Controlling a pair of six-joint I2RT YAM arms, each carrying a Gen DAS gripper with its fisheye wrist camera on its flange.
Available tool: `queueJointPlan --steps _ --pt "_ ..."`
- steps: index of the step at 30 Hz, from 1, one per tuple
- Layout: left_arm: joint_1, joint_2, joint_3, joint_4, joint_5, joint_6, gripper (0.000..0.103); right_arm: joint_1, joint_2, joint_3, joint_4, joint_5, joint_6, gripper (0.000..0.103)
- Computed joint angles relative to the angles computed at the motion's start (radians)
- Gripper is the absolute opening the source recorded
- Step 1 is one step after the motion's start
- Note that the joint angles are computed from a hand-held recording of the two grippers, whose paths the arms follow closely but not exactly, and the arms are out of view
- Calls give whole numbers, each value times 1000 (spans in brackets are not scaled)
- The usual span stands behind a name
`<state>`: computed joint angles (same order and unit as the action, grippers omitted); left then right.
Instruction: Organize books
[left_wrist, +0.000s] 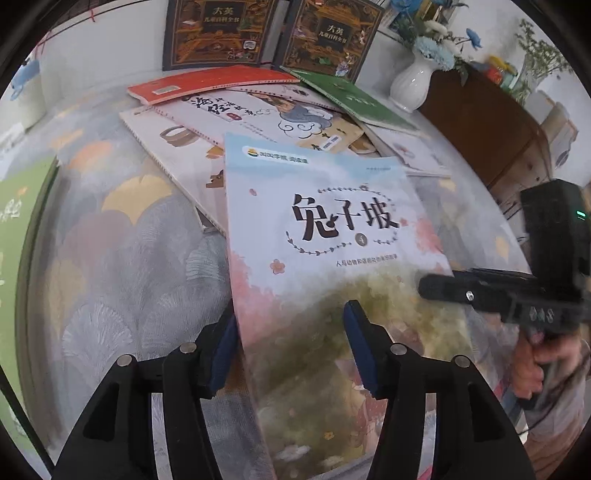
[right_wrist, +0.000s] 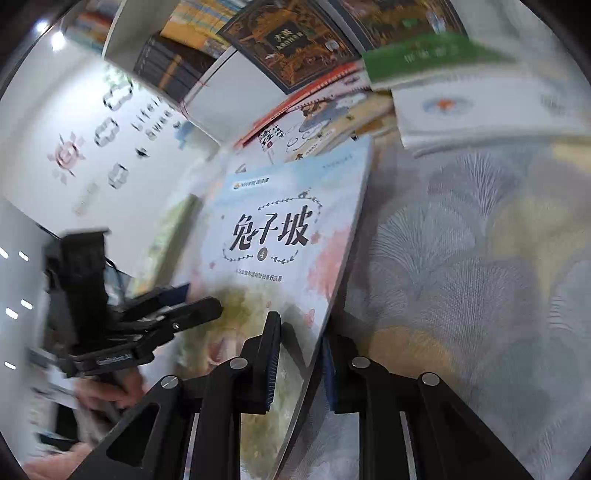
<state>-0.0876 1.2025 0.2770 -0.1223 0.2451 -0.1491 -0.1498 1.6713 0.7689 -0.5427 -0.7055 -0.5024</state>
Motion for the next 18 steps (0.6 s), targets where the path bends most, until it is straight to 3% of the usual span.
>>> queueJointPlan --steps 10,13,18 --pt "82 -137 21 -171 109 42 52 13 -139 -63 -79 6 -38 22" --pt "100 -203 32 -238 107 64 52 49 -204 -79 -77 9 -9 22" --pt "249 -285 68 -363 181 166 52 125 -292 -69 -83 -6 58 22"
